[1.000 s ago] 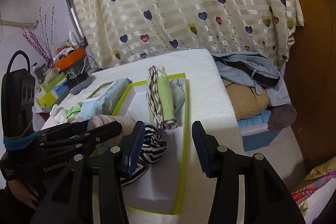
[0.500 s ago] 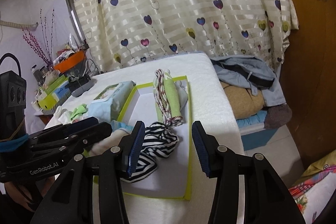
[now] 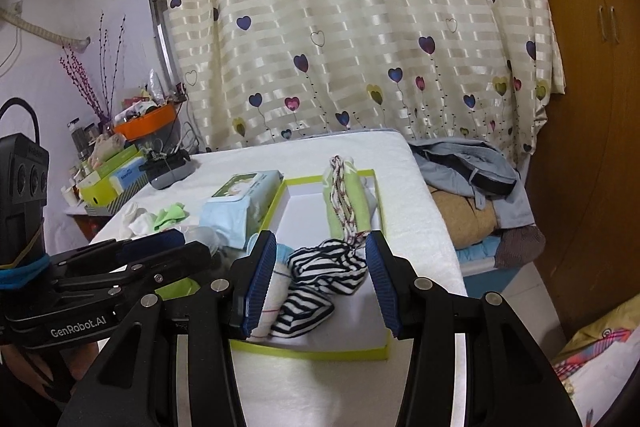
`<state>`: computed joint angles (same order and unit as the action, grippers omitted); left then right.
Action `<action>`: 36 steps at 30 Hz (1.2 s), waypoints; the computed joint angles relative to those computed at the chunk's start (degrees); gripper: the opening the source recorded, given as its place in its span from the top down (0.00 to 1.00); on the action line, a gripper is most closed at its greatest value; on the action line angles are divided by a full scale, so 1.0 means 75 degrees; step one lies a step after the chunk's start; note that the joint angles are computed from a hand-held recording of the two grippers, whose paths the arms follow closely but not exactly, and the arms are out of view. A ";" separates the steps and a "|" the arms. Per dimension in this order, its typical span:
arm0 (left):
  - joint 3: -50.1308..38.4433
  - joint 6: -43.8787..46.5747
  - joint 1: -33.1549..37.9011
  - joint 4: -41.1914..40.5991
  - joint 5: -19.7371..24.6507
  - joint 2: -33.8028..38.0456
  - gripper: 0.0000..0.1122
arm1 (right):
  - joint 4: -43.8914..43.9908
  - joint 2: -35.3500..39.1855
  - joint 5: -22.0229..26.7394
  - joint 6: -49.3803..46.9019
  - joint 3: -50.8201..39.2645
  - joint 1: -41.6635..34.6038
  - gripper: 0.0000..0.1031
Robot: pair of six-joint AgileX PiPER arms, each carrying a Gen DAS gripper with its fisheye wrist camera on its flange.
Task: Organize soft objects
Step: 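Lower and release the bandage and striped sock into the box with both grippers, then move both open tools back toward the remaining items on the table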
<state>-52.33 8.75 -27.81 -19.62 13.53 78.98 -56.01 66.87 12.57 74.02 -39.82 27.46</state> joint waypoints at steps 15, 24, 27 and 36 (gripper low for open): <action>0.1114 0.2029 0.1199 -0.1851 0.0223 -0.1070 0.57 | -0.1597 0.0070 0.0642 0.1726 -0.0049 0.1276 0.53; 0.1611 0.3740 0.2502 -0.3321 0.0628 -0.1418 0.57 | -0.1840 0.0452 0.0571 0.2025 -0.0275 0.1813 0.47; 0.1726 0.4094 0.2824 -0.3621 0.0717 -0.1505 0.57 | -0.1678 0.0531 0.0623 0.1812 -0.0379 0.1957 0.47; 0.1767 0.5163 0.3795 -0.4485 0.1041 -0.1395 0.57 | -0.1087 0.1004 0.0708 0.1150 -0.0845 0.2266 0.47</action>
<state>-39.08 47.47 0.65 -53.26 21.34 68.51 -64.16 74.40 17.88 82.64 -46.16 44.45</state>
